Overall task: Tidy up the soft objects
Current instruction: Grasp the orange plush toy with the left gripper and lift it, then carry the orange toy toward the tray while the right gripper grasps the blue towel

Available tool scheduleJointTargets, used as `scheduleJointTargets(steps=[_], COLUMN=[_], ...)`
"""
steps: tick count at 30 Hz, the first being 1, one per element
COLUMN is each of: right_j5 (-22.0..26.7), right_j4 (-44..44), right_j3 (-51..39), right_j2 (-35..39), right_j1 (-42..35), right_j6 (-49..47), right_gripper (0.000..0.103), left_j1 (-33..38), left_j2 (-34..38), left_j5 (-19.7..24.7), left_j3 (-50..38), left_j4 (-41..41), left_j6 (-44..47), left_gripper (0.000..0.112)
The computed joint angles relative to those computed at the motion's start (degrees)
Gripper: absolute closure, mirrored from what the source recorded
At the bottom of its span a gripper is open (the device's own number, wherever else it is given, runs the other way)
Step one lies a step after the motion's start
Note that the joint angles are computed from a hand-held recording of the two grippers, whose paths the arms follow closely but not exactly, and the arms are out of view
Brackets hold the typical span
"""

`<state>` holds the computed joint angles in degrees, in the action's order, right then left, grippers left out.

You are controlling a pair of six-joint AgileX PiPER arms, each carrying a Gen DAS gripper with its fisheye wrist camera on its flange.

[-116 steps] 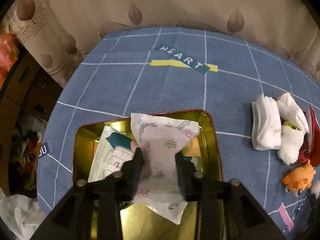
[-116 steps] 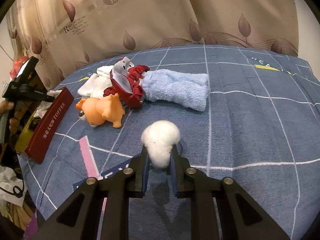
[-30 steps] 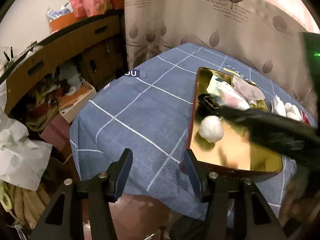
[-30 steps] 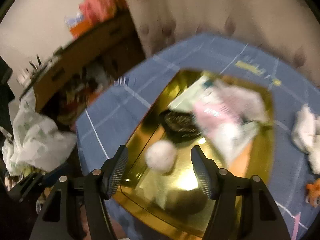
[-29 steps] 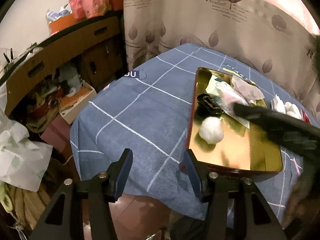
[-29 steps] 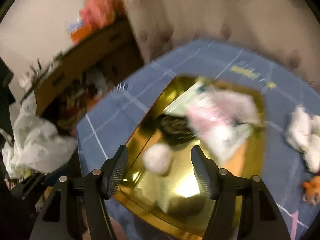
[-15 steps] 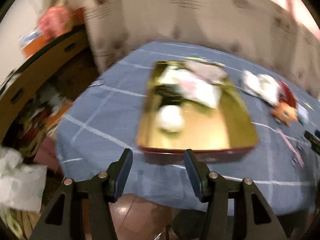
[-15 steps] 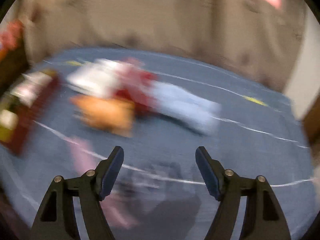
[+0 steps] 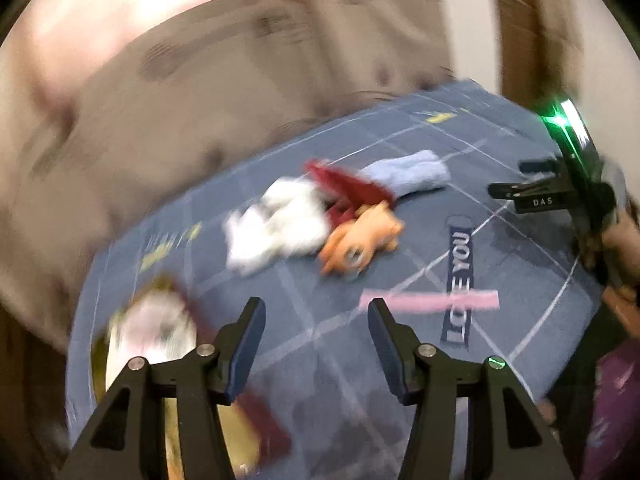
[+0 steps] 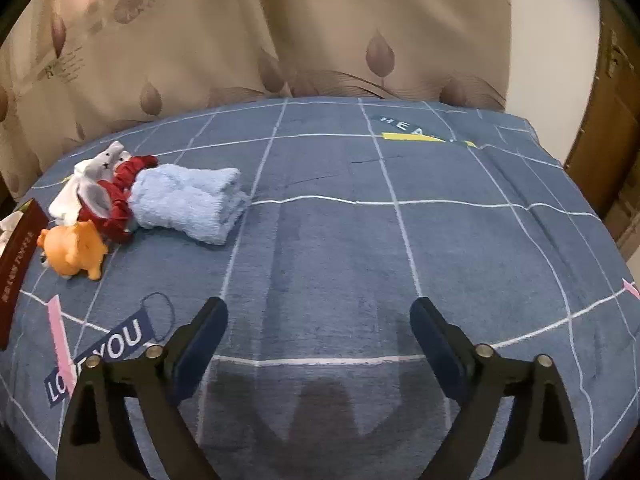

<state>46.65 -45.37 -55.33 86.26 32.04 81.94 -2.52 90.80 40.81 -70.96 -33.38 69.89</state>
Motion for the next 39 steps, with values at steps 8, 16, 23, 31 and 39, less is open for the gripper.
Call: scheduleJointTargets(steps=[8, 16, 23, 31, 39], right_j5=[-5.08, -9.47, -11.15, -12.52, -17.5], right_j4=[0.57, 1.58, 3.28, 4.44, 6.38], right_j3=[2.91, 4.57, 4.65, 5.4, 5.36], right_j2=[-2.34, -3.51, -3.32, -3.95, -4.63], right_j1=[-1.21, -3.05, -4.46, -5.58, -5.54], right_j6=[0.08, -0.36, -2.12, -2.53, -11.35], right_gripper=[0.01, 0.01, 0.01, 0.01, 0.01], left_j1=[-10.53, -14.27, -15.01, -7.15, 0.21], left_j2=[18.09, 31.03, 34.99, 22.86, 9.89], left_j5=[7.87, 20.09, 21.19, 15.63, 17.96], left_j3=[-22.38, -40.09, -43.64, -25.89, -10.41], left_j4=[9.9, 19.02, 21.32, 4.28, -5.54], left_j6=[-3.94, -7.73, -10.97, -17.6, -18.74], left_gripper=[0.058, 0.058, 0.071, 0.072, 0.071])
